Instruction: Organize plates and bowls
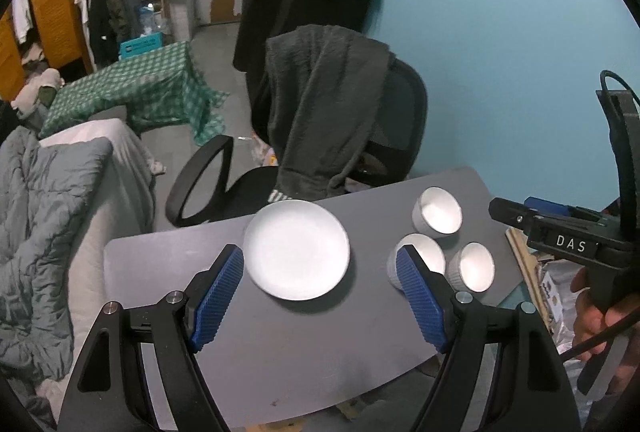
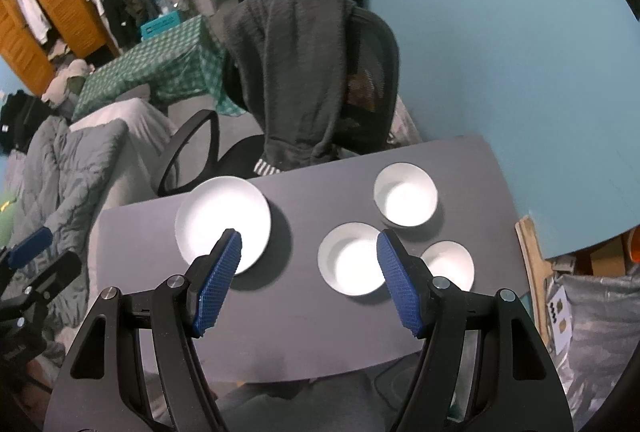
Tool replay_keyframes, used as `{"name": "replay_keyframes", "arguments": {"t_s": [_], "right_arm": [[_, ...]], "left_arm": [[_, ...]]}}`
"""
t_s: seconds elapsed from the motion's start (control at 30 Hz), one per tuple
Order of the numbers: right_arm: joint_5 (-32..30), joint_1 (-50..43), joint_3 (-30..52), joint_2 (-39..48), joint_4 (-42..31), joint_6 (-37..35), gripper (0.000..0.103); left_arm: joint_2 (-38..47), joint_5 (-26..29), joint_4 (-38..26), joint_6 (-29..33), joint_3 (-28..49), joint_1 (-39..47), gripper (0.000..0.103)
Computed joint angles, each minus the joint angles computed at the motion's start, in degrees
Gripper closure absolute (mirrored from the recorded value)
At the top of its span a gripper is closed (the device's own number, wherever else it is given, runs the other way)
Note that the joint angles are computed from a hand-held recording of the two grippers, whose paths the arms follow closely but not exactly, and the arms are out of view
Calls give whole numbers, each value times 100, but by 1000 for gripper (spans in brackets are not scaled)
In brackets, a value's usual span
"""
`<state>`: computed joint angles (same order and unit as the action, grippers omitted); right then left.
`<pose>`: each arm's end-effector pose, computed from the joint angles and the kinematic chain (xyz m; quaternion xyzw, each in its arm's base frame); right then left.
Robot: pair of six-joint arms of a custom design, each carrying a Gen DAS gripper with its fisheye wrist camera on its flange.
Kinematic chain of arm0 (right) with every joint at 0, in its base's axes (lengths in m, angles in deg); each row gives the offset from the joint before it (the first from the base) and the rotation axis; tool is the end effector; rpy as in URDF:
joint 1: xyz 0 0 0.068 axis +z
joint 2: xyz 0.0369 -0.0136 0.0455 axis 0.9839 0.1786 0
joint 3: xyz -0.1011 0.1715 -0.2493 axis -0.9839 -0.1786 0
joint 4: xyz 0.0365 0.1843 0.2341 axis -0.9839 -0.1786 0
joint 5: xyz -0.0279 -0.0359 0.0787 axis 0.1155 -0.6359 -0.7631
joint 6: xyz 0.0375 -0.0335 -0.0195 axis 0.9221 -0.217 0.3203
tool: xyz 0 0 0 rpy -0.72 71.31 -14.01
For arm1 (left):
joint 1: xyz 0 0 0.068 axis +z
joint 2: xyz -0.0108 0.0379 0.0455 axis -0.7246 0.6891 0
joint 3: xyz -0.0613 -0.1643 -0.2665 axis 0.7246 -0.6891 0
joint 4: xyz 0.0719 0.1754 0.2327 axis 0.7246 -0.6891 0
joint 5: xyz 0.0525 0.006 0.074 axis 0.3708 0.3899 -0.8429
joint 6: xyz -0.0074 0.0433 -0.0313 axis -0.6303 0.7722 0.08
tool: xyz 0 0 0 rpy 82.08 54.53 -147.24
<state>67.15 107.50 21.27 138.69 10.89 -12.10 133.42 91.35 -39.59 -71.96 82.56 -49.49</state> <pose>0.2921 0.1491 0.3713 -0.0200 0.9767 0.0369 0.2103 0.2866 -0.0214 0.3314 0.0119 0.9577 -0.1008 0.2694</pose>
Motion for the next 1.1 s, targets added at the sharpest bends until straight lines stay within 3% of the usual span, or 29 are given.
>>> {"name": "replay_keyframes", "arguments": {"t_s": [0.67,1.1], "right_arm": [[-261,-1579,-501,-688,-203,-715,34],[-520,-2813,-547,-732,-268,-1313,34]], "left_arm": [[943,-266,199,-692,777,-1532,23],[1660,-371,592,-718,1433,-2384,23]]}}
